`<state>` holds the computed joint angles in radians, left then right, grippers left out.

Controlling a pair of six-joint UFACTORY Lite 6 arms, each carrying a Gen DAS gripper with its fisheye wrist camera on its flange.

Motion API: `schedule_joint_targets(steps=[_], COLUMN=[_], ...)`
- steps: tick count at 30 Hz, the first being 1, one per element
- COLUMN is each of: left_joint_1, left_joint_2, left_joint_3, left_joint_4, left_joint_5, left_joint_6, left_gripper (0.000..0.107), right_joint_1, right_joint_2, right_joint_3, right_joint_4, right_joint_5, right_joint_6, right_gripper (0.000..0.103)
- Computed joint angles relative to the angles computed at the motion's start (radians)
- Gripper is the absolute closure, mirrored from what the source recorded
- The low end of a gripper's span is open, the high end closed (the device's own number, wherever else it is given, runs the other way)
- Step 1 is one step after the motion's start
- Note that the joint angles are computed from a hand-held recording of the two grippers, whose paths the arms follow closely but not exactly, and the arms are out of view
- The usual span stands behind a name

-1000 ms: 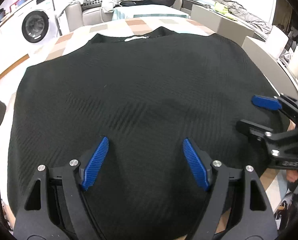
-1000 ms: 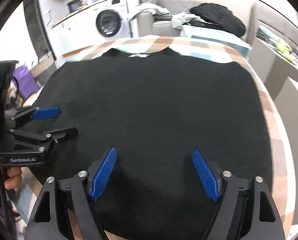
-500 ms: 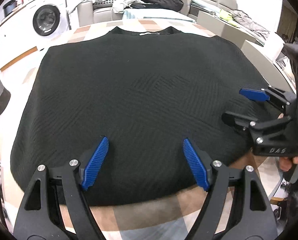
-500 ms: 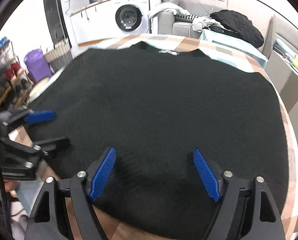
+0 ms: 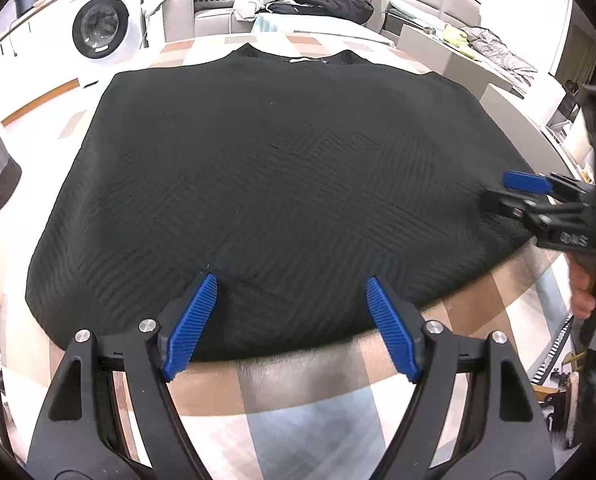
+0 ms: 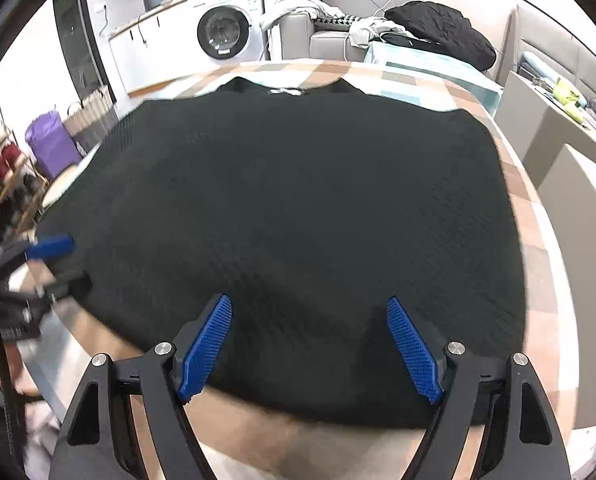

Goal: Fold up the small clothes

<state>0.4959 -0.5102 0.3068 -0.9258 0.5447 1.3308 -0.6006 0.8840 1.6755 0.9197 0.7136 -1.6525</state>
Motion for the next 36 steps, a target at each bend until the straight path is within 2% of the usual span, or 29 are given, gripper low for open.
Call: schedule_joint_targets(steps=[4, 7, 9, 13, 17, 19, 24, 25, 27, 29, 31, 33, 36], left_joint_1=[-0.016, -0.016, -0.005, 0.001, -0.001, -0.01, -0.221, -0.28, -0.377, -0.429, -0.439, -0.418, -0.4], left_joint_2=[-0.019, -0.028, -0.03, -0.026, -0.03, -0.032, -0.019, -0.002, -0.01, -0.036, -0.045, -0.046, -0.025], left_joint_3=[-0.004, -0.011, -0.015, -0.013, 0.011, 0.03, 0.041, 0.04, 0.02, 0.003, -0.005, -0.007, 0.001], left_joint_4=[0.041, 0.042, 0.034, 0.027, 0.059, 0.045, 0.032, 0.056, 0.152, 0.257, 0.289, 0.242, 0.197], left_joint_5=[-0.007, -0.009, -0.001, 0.005, 0.032, 0.064, -0.035, -0.083, -0.178, -0.206, -0.207, -0.19, -0.184], left_joint_6=[-0.05, -0.054, -0.037, -0.018, -0.074, -0.079, -0.163, -0.212, -0.34, -0.444, -0.475, -0.42, -0.363], left_gripper=[0.032, 0.032, 0.031, 0.031, 0.031, 0.031, 0.031, 0.031, 0.031, 0.027, 0.027, 0.026, 0.026], right_joint_1=[0.091, 0.123, 0.089, -0.028, -0.093, -0.097, -0.019, 0.01, 0.038, 0.025, -0.01, -0.044, -0.058], right_joint_2=[-0.005, -0.055, -0.077, -0.054, -0.035, -0.055, -0.114, -0.098, -0.112, -0.124, -0.1, -0.06, -0.009], right_joint_3=[-0.025, -0.134, -0.17, -0.125, -0.071, -0.083, -0.18, -0.172, -0.21, -0.242, -0.201, -0.119, -0.018], right_joint_4=[0.025, 0.099, 0.107, 0.028, -0.071, -0.054, 0.052, 0.048, 0.085, 0.127, 0.07, -0.004, -0.014], right_joint_5=[-0.062, -0.168, -0.138, -0.073, -0.011, 0.033, 0.013, 0.003, -0.085, -0.122, -0.085, -0.023, 0.05], right_joint_6=[0.02, -0.123, -0.194, -0.189, -0.079, -0.069, -0.11, -0.101, -0.16, -0.276, -0.25, -0.166, -0.034], right_gripper=[0.021, 0.021, 0.021, 0.021, 0.021, 0.021, 0.021, 0.021, 0.021, 0.021, 0.02, 0.02, 0.02])
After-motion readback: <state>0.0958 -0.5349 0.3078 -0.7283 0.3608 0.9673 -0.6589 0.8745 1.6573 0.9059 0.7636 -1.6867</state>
